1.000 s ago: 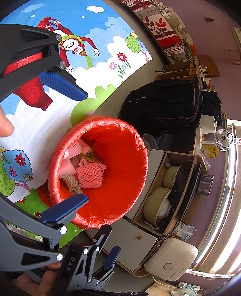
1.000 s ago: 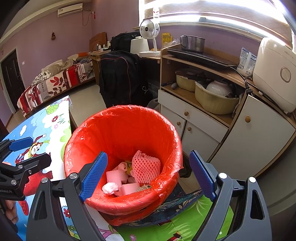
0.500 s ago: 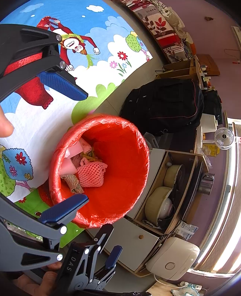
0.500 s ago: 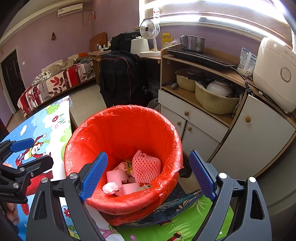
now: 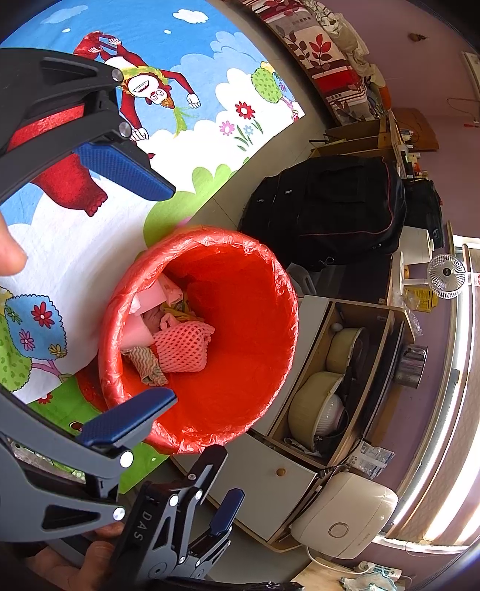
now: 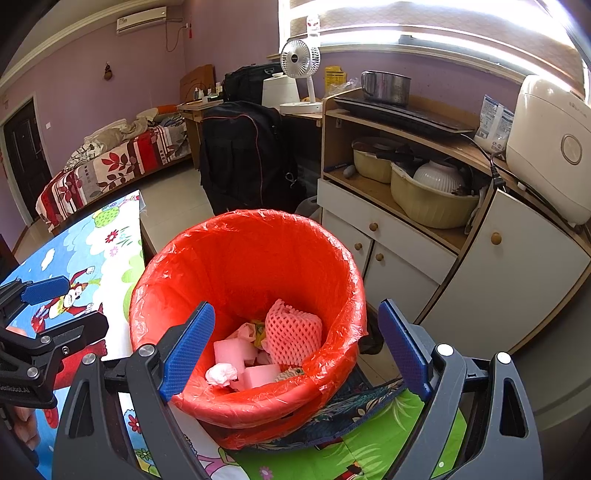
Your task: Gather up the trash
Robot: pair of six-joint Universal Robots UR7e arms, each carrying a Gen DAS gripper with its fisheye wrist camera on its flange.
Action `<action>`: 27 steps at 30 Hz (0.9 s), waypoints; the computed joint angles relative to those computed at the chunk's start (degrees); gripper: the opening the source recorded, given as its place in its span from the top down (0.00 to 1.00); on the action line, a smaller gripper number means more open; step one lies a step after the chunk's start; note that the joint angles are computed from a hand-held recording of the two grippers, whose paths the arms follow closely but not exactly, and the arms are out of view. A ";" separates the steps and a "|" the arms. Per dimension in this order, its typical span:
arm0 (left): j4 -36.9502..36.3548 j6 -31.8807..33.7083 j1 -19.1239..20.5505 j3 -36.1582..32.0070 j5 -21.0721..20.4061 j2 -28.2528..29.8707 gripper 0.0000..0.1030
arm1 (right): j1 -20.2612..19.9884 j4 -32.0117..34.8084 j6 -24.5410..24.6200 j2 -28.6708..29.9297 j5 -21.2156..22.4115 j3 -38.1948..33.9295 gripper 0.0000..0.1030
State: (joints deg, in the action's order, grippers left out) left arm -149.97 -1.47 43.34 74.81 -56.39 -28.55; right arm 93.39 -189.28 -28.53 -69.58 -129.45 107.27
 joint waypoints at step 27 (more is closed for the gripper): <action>-0.01 -0.07 0.15 0.33 -1.30 -0.17 0.05 | -0.04 0.15 0.16 -0.14 0.10 0.00 0.19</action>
State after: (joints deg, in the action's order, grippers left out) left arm -149.98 -1.55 43.48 75.14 -57.69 -28.72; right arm 93.34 -189.13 -28.37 -69.71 -129.36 107.28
